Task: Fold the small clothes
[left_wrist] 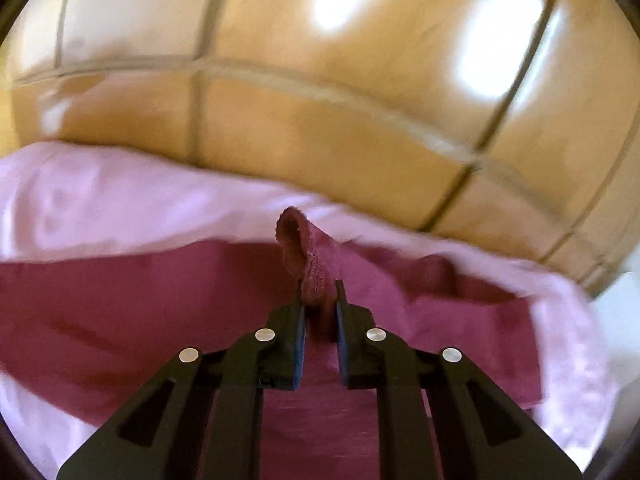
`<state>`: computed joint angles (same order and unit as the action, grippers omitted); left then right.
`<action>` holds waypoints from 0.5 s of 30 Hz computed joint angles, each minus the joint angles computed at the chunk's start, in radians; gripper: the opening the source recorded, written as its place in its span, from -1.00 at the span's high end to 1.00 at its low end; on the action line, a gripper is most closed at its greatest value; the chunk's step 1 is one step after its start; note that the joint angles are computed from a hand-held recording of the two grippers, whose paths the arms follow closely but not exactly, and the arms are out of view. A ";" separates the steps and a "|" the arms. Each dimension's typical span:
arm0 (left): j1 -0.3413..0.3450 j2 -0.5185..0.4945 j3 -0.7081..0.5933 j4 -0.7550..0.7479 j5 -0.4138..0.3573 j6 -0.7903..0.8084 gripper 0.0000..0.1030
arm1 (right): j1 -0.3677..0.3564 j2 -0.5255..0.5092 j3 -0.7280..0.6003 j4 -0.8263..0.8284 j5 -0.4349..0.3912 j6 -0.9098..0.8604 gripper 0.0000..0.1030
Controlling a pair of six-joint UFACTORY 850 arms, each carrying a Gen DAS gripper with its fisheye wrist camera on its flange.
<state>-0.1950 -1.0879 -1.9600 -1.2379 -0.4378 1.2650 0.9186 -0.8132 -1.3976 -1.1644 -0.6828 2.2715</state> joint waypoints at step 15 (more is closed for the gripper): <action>-0.015 -0.023 0.041 0.172 0.079 -0.096 0.77 | -0.130 0.079 -0.049 -0.067 -0.015 -0.070 -0.95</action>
<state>-0.2105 -1.1105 -1.9189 -1.0664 -0.3588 1.1691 0.7885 -0.7342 -1.4464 -1.2316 -0.6978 2.2012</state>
